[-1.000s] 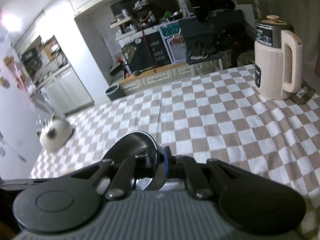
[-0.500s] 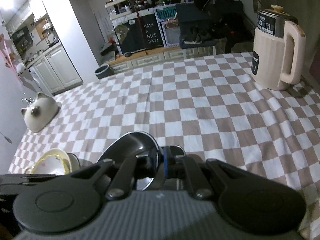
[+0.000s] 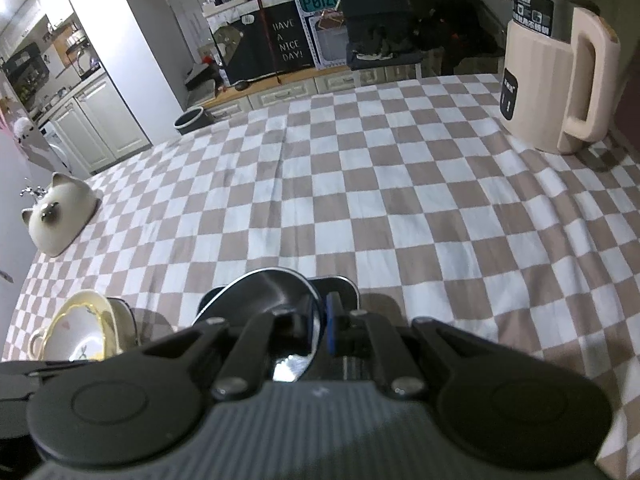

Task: Organize plates and bowls
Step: 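Carry the oval steel bowl with both tools toward the plate stack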

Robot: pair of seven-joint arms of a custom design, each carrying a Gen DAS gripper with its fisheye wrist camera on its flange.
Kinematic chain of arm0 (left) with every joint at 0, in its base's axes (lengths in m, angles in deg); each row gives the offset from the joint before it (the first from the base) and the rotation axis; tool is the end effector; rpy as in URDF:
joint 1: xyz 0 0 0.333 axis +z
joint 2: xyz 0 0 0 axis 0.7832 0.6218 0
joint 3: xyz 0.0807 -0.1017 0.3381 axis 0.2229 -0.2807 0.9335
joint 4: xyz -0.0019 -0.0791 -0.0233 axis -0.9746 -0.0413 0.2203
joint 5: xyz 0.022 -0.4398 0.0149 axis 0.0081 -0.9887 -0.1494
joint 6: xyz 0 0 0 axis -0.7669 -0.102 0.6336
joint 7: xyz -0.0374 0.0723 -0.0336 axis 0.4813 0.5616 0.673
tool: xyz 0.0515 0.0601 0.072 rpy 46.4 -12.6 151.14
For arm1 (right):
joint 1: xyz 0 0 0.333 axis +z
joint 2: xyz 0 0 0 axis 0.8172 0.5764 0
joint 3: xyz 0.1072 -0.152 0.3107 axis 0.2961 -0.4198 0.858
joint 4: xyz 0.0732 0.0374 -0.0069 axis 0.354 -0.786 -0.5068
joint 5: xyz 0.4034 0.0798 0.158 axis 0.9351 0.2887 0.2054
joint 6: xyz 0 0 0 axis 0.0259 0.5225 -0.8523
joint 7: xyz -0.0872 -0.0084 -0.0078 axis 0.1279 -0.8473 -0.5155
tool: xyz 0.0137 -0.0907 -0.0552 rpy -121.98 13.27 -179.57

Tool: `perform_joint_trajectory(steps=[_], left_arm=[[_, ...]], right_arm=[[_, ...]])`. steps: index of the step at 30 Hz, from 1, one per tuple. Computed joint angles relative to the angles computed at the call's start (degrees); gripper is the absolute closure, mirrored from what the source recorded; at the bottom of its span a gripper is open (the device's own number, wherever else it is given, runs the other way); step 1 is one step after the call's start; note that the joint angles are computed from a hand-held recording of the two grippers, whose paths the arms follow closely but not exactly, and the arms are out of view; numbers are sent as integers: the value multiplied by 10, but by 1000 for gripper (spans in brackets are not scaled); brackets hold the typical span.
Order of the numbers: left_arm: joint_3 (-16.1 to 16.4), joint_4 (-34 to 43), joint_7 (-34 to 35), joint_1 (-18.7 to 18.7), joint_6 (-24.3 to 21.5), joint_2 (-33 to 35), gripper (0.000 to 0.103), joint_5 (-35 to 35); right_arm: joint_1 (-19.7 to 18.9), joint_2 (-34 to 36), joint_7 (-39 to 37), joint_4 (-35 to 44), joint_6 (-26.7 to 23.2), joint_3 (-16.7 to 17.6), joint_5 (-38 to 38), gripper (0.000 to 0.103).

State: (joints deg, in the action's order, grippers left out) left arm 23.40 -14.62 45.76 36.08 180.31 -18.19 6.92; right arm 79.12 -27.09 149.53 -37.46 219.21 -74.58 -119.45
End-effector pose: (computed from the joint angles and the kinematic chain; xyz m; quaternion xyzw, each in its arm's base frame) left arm 0.5797 -0.3388 0.6590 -0.5114 0.7998 -0.3143 0.0036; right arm 0.5768 0.3381 0.5565 -0.5474 0.7686 -0.1891 0.2719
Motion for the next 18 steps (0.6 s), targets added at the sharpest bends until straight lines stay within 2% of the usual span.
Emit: perform_joint_trajectory(steps=[7, 18], left_arm=[[-1, 12, -5, -2, -5, 14, 93, 13], [-2, 18, -3, 2, -9, 22, 92, 20]], right_arm=[[2, 18, -8, 16, -13, -3, 16, 94], [-1, 38, -21, 28, -7, -11, 79, 94]])
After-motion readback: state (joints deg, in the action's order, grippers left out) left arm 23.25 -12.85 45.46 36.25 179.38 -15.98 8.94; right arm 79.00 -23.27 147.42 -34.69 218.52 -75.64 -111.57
